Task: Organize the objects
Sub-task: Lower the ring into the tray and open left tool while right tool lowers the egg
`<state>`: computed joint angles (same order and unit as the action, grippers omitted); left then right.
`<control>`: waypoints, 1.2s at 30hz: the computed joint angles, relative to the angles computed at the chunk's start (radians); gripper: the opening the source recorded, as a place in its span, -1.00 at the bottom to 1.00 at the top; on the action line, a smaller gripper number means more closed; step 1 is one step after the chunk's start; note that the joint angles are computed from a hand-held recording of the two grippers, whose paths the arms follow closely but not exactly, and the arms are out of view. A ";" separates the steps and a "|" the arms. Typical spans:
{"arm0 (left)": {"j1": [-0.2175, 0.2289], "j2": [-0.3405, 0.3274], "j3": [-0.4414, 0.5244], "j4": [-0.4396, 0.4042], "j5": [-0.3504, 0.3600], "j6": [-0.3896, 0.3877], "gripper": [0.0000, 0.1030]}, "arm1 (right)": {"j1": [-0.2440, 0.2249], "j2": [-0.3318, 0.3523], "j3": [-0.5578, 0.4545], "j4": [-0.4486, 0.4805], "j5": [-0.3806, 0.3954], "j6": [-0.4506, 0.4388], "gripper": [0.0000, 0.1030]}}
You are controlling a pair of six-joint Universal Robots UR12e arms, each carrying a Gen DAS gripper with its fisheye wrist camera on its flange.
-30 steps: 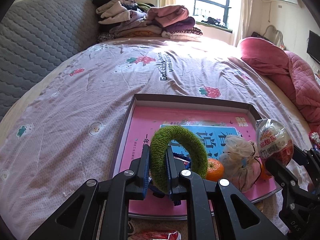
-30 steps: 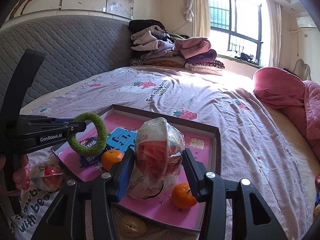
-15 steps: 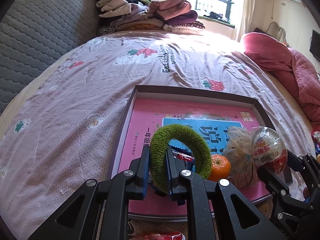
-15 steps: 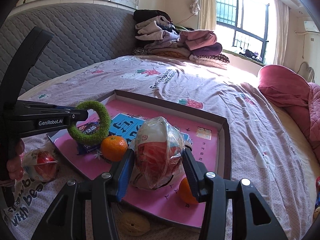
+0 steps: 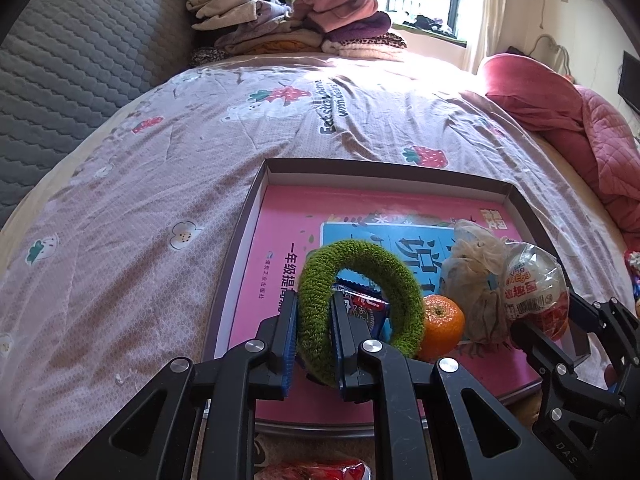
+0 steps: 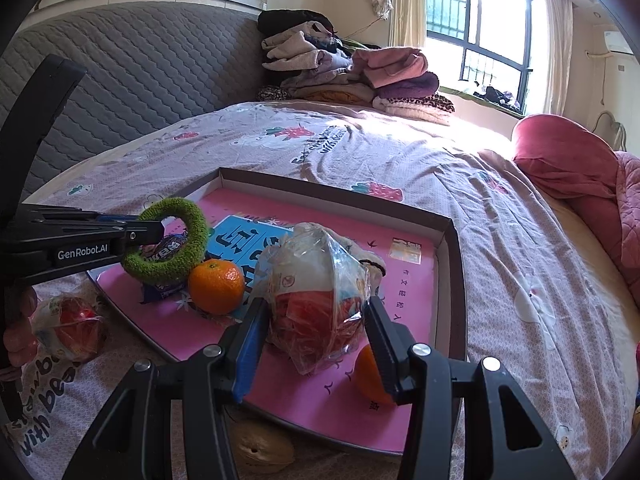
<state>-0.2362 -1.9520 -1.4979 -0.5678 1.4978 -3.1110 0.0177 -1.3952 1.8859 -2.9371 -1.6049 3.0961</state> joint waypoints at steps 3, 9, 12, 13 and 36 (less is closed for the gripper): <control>-0.001 0.000 -0.001 -0.003 0.001 0.002 -0.70 | -0.002 0.001 0.000 0.004 0.000 0.004 -0.04; -0.002 0.000 0.001 -0.014 0.000 0.010 -0.64 | -0.003 0.001 0.000 0.011 0.001 0.006 -0.03; -0.003 0.000 0.001 -0.025 -0.002 0.015 -0.56 | -0.002 0.002 -0.002 0.018 0.001 0.003 -0.03; -0.003 0.001 0.001 -0.029 -0.002 0.017 -0.55 | -0.002 0.002 -0.002 0.018 0.001 0.003 -0.03; 0.002 0.013 -0.006 -0.046 -0.031 0.038 -0.14 | 0.002 -0.001 -0.010 0.060 -0.030 0.017 0.04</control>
<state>-0.2342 -1.9387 -1.5043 -0.6140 1.4669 -3.0725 0.0198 -1.3963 1.8754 -2.8770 -1.6354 3.1129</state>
